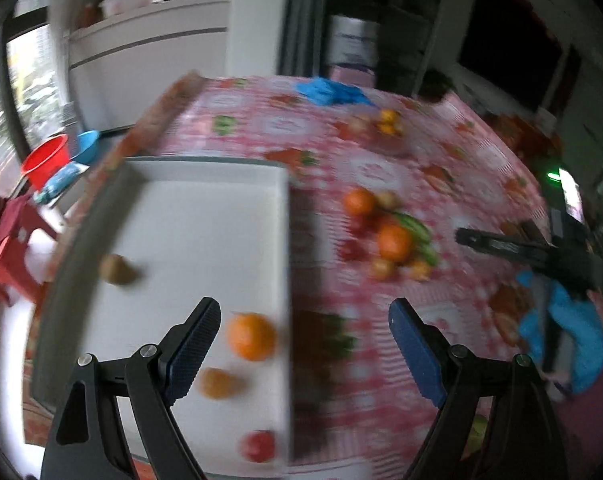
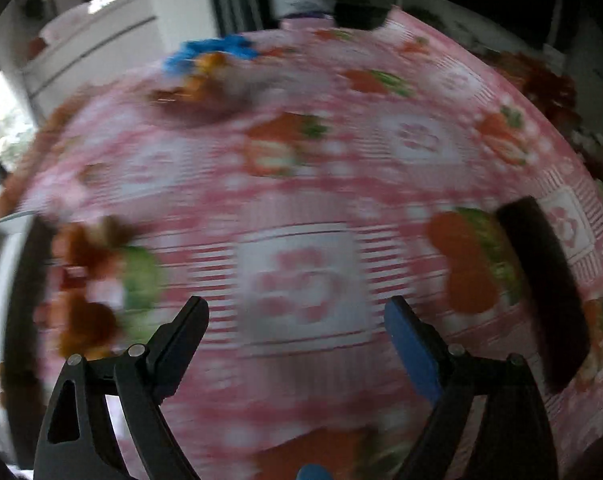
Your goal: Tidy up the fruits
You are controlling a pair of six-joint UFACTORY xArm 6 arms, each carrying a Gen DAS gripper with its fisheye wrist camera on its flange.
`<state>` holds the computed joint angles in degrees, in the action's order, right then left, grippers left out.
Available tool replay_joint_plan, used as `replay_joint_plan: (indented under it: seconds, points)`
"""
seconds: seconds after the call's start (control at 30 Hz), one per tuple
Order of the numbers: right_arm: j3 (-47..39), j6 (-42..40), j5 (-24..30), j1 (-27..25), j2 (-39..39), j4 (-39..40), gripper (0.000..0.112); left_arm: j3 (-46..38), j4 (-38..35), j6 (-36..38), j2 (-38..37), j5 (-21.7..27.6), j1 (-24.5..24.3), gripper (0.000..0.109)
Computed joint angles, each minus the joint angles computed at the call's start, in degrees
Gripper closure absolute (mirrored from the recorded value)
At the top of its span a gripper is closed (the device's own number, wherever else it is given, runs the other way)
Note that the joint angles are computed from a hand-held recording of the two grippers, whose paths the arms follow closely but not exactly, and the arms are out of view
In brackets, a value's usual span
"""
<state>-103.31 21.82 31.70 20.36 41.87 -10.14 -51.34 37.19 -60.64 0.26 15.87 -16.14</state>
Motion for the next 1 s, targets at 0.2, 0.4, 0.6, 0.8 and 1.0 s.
replay_joint_plan:
  seconds: [0.2,0.4,0.6,0.8,1.0]
  points:
    - [-3.1,-2.2,-4.8,-2.4,4.1,-2.2,0.009,-6.4,1.4,-1.2,6.0,2.5,-5.5,0.021]
    - [-2.3,-2.5,-6.8,-2.4,4.1,-2.6,0.009,-13.7,7.8,-8.5,13.0,6.6,-8.5,0.021]
    - [-2.0,-2.6,-7.0,-2.5,3.9,-2.5,0.009,-15.7,12.4,-13.8,16.0,7.7,-9.2,0.021]
    - [-2.0,-2.6,-7.0,-2.5,3.9,-2.5,0.009,-17.3,16.6,-18.4,17.8,9.1,-8.9,0.021]
    - [-2.0,-2.7,-7.0,-2.5,3.9,-2.4,0.009,-17.8,20.9,-23.6,18.4,10.1,-8.5,0.021]
